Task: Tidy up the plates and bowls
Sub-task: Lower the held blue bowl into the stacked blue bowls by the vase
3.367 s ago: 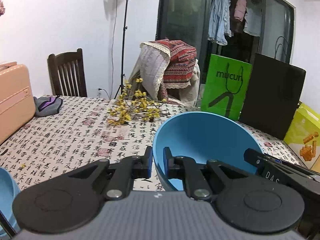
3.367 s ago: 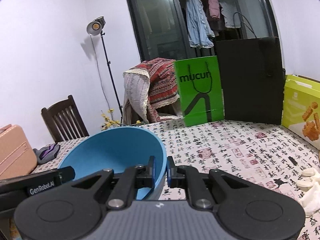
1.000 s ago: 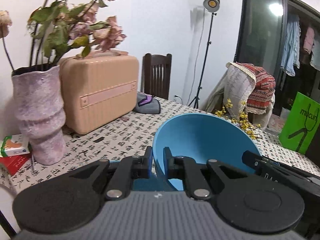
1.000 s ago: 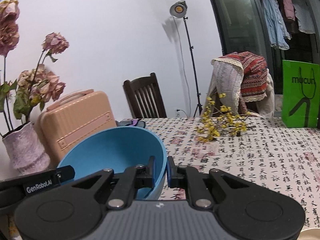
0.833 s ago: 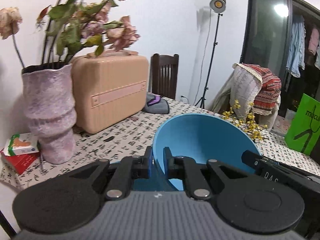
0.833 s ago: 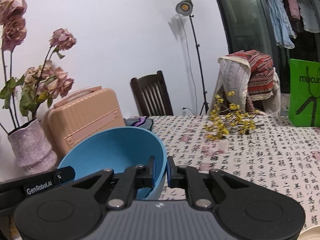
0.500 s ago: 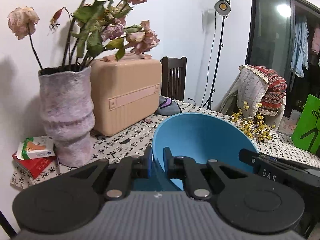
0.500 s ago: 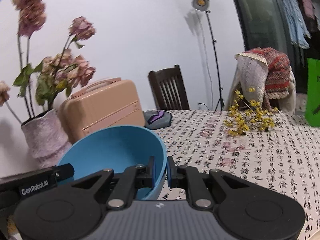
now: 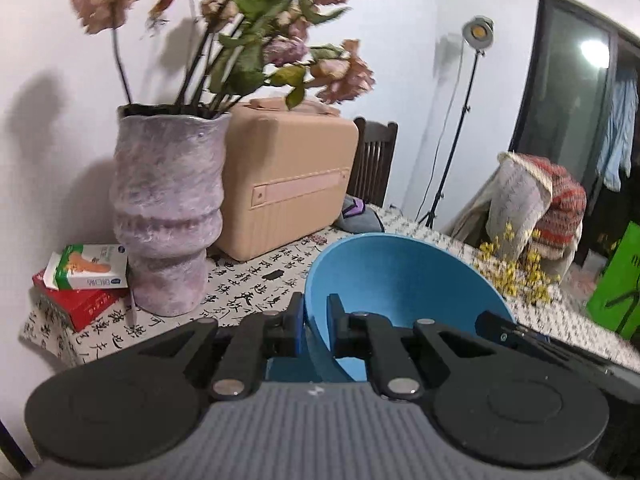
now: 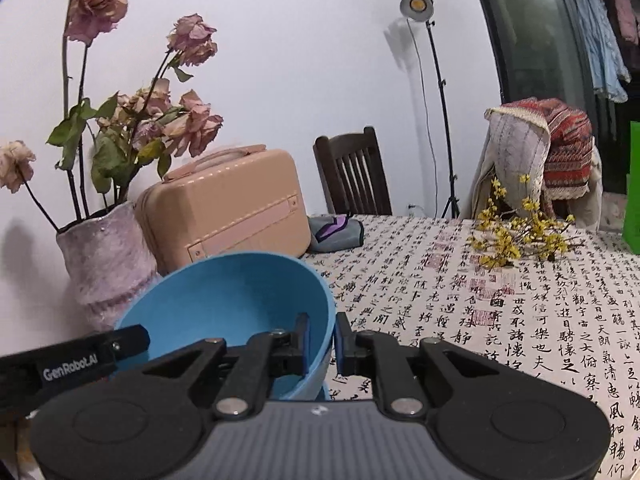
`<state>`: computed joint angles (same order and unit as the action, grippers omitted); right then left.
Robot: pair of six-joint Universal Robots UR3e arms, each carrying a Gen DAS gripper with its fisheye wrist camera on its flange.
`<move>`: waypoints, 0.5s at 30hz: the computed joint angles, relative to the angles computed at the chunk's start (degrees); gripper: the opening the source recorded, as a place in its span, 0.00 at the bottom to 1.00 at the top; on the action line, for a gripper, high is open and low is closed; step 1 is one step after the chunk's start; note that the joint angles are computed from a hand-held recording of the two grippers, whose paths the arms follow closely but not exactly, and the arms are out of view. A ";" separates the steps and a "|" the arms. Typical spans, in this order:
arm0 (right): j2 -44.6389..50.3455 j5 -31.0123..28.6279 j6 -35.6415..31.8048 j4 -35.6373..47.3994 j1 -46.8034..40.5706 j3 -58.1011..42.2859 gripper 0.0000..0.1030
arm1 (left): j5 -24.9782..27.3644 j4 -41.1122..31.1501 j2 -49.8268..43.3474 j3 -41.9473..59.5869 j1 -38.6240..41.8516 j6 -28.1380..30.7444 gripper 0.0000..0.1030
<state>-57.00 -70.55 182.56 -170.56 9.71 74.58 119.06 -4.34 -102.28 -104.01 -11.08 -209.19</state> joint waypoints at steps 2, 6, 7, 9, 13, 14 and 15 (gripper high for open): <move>-0.22 -0.76 0.62 -1.68 0.66 1.10 0.12 | 2.40 2.09 -0.58 -0.49 -0.76 -0.91 0.11; -0.23 -1.67 2.00 -3.95 1.89 2.57 0.12 | 8.87 4.41 -2.51 0.41 -3.07 -4.17 0.11; -0.20 -1.62 2.21 -4.46 2.07 2.94 0.12 | 9.94 4.16 -2.82 0.83 -3.43 -4.81 0.11; -0.06 -1.80 2.61 -5.07 2.37 3.38 0.12 | 11.73 2.69 -3.67 2.12 -4.26 -5.56 0.12; -0.06 -2.15 3.37 -6.43 2.31 4.34 0.12 | 11.44 3.97 -3.69 1.03 -4.56 -5.68 0.12; -0.10 -1.48 3.67 -6.35 1.91 4.45 0.12 | 10.94 4.55 -3.42 0.42 -4.42 -5.87 0.12; -0.11 -1.05 3.86 -6.40 1.65 4.52 0.12 | 10.40 4.85 -3.16 -0.01 -4.27 -5.95 0.12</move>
<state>-57.11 -71.60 186.42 -176.96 11.35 79.10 129.46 0.51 -105.44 -104.03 -15.35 -215.15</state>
